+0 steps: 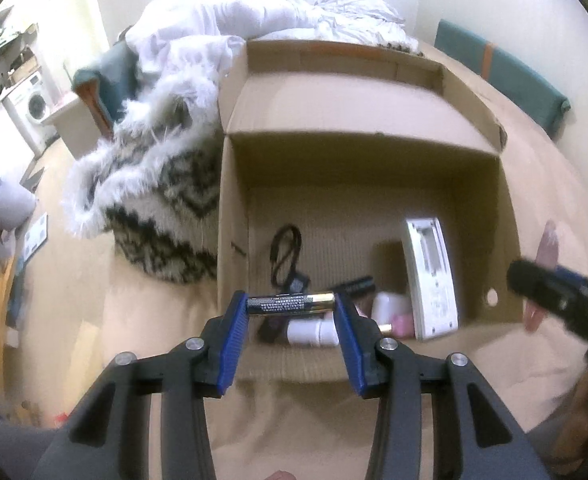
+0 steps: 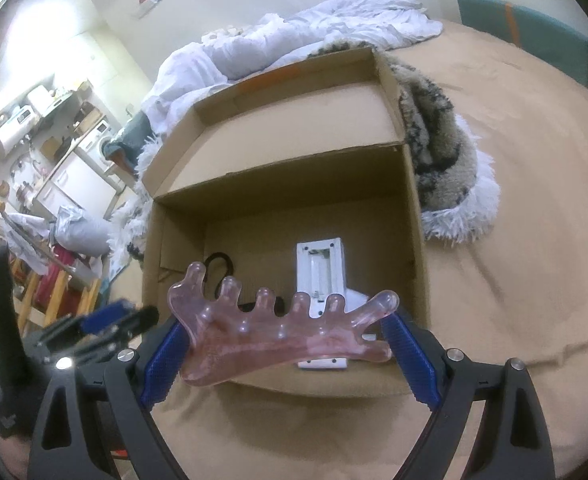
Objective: Organize rigid objects
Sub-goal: 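Lower the massager and battery into the box and open both tools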
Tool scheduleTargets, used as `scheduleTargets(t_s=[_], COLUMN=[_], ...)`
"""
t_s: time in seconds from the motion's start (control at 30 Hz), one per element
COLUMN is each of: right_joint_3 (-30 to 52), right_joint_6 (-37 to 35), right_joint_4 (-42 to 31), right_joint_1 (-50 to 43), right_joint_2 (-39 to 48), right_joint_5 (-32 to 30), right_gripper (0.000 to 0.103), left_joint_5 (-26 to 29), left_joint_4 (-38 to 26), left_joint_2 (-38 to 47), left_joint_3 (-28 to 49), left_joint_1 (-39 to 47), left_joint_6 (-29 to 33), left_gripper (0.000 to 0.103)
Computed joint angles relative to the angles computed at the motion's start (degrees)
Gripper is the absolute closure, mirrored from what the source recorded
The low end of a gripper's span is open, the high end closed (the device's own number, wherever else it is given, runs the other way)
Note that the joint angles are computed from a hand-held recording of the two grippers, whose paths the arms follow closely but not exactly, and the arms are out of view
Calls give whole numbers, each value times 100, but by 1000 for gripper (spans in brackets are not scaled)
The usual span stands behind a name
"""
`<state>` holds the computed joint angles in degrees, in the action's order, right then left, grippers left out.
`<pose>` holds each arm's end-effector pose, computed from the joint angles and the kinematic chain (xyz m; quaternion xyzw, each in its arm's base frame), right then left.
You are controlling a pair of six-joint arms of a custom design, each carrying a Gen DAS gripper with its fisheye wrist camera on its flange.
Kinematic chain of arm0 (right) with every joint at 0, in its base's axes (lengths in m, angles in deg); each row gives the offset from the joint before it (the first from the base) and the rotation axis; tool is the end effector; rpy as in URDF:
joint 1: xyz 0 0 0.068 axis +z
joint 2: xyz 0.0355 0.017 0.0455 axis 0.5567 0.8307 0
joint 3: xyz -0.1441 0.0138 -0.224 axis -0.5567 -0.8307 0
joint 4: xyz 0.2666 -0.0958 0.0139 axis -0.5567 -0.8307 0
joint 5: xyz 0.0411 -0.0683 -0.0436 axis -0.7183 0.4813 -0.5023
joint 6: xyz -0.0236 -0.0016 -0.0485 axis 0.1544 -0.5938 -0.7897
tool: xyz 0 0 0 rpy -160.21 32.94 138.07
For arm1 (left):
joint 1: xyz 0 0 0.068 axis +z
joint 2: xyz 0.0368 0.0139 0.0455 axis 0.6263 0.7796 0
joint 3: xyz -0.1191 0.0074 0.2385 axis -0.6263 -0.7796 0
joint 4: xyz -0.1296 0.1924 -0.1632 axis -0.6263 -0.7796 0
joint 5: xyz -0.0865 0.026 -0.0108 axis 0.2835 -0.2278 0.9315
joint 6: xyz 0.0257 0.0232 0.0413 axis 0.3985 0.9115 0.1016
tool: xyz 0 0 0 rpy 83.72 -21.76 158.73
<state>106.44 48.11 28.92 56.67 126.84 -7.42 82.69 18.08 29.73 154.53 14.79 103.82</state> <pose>0.2316 0.0867 0.1826 0.3088 0.8824 0.1014 0.3401 0.3369 -0.1559 0.1871 0.3412 0.8969 -0.0954 0.2644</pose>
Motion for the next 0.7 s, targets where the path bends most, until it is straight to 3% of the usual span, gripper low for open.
scheduleTargets(t_s=[0.53,0.7], right_joint_3=[635,660], right_joint_6=[-776,-687], right_joint_4=[515,691], right_joint_1=[-703,-878], right_joint_2=[1411,1662], right_joint_5=[-404,-668], right_gripper=[5,5], left_joint_5=[-305,-392], left_joint_4=[638,950], left_joint_2=[887,974], left_joint_3=[314,161], left_joint_1=[-424,-475], left_joint_6=[186,313], left_gripper=[63,63])
